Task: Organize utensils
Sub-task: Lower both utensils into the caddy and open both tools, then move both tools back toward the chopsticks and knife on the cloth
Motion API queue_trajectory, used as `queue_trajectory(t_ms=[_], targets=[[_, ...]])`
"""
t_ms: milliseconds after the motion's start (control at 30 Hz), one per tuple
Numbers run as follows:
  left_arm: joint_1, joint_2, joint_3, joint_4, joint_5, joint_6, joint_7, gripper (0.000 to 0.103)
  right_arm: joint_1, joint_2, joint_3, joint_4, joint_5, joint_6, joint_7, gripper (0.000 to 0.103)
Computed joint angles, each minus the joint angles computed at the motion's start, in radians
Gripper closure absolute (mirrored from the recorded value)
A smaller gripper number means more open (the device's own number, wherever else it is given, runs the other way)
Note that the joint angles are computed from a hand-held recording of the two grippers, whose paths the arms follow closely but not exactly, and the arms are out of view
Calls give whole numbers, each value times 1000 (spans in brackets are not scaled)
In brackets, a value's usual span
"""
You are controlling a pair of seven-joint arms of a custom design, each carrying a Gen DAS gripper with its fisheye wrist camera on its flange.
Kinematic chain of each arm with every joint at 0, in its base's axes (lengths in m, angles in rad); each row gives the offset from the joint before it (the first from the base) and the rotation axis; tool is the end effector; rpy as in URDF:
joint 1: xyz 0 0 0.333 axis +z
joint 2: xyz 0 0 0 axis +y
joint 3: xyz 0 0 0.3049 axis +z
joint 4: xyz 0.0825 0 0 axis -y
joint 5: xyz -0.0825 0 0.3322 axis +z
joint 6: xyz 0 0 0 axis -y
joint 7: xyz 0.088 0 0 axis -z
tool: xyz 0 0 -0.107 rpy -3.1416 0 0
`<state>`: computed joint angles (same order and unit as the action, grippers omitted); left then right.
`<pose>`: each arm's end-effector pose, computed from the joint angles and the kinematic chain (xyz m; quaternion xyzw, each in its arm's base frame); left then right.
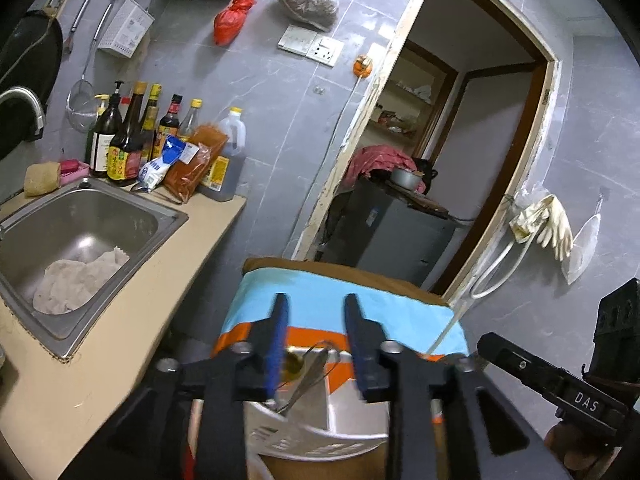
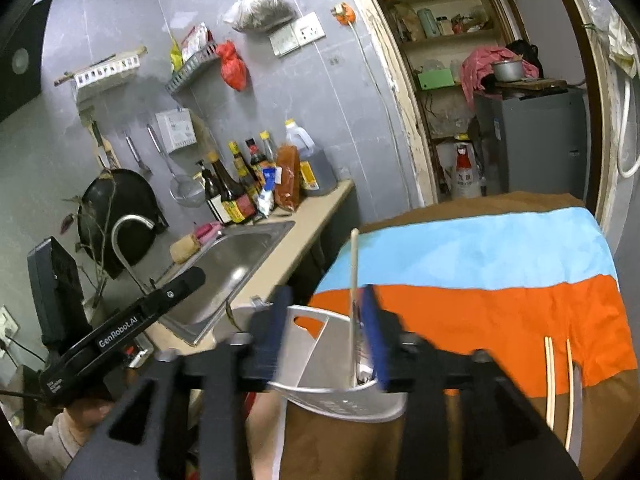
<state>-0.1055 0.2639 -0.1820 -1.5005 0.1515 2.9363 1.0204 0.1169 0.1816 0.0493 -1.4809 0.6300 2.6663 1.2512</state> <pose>0.6091 -0.1698 0.6644 -0.6366 0.5351 -0.5044 0.2322 0.6065 0.0806 0.6808 -0.6221 0.5801 -0.1774 0.4950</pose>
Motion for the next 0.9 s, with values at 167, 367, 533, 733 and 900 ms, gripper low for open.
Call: queue_trajectory(t_ms=[167,367,533,733,900], targets=[[-12,-13,8,3,21,18,-17,58,0,-33,2,-21,26,80,-37,65],[-50,-20,32,29,91,29,-68,30,2,-75,-23,-42,-21,156,-20,52],[-157,-22,141,71,322,38,-279,4,-5,-128,-43,-98,-59,249,4,28],[-193,9,134,160,467,0,-388,1,-27,-191,-74,-163,-107,322,40,17],[-227,42,115,235,532,-52,-388,0,-49,-238,-103,-207,-107,342,14,11]])
